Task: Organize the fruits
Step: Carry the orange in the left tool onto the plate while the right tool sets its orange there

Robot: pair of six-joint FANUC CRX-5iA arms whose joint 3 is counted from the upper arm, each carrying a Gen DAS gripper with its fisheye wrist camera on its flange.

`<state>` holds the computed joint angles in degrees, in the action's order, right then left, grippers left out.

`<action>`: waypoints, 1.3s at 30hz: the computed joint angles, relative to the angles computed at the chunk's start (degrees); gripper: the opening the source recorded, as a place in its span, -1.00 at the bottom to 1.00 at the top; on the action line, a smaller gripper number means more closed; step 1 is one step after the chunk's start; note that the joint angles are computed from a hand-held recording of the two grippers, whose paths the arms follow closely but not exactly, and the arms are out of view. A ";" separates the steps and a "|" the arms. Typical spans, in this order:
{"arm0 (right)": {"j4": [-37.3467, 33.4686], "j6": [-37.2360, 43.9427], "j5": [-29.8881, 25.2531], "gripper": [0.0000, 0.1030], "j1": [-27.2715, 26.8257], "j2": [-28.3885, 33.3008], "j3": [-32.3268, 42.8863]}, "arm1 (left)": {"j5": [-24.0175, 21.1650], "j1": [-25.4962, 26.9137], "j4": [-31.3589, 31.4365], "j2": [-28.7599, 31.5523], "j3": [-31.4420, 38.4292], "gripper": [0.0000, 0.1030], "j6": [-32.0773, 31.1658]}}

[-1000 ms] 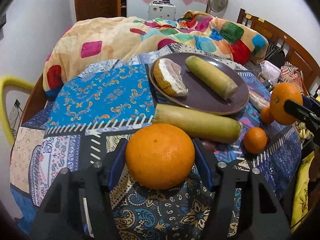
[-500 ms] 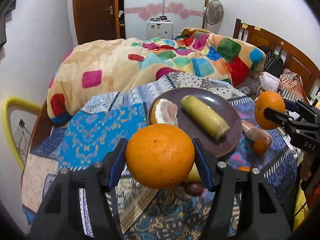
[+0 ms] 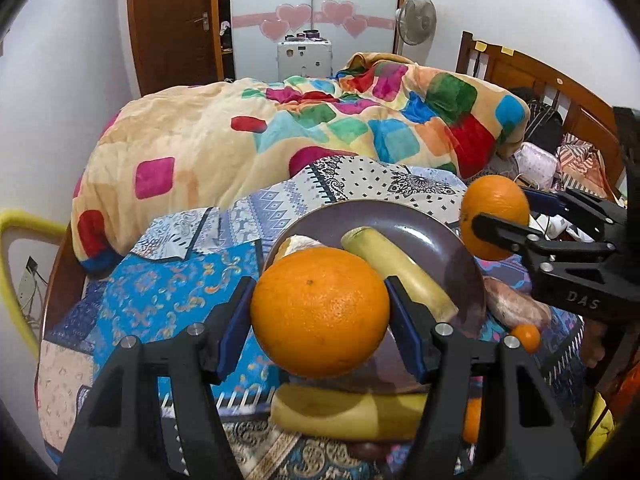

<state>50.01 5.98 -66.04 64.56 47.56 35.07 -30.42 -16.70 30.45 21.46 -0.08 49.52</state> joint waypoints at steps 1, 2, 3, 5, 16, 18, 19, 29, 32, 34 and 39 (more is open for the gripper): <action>-0.93 1.00 0.32 0.18 -0.48 0.38 0.82 | -0.58 -0.12 -0.61 0.89 1.12 0.24 0.61; -1.85 1.79 0.74 0.18 -0.83 0.63 1.44 | -1.03 -0.22 -1.22 1.59 2.07 0.24 1.22; -2.95 2.50 1.56 0.18 -1.26 0.62 1.72 | -1.50 -0.29 -1.84 2.30 3.04 0.24 1.77; -4.71 4.49 1.55 0.18 -1.82 1.43 3.56 | -2.18 -0.51 -2.91 3.71 4.82 0.24 2.79; -12.95 14.92 -1.17 0.18 -3.91 7.35 15.65 | -5.19 -1.03 -5.59 8.38 11.09 0.24 4.69; -13.72 16.16 -2.09 0.18 -4.01 8.63 17.99 | -5.72 -1.07 -5.96 8.94 11.93 0.24 4.72; -14.20 16.56 -2.27 0.18 -4.08 8.96 18.68 | -5.78 -1.08 -5.80 9.03 11.97 0.24 4.45; -16.81 17.18 -2.42 0.21 -4.34 9.14 19.74 | -5.85 -1.28 -6.82 9.36 12.66 0.24 5.13; -13.67 14.38 -0.29 0.21 -3.88 6.91 15.49 | -6.65 -1.09 -6.58 9.27 12.79 0.24 5.41; -11.19 12.78 0.23 0.21 -3.43 5.73 13.59 | -6.81 -1.01 -6.88 8.99 12.77 0.24 5.87; -7.78 10.38 0.72 0.21 -2.28 3.18 9.62 | -3.44 -0.81 -1.86 6.11 8.32 0.30 2.22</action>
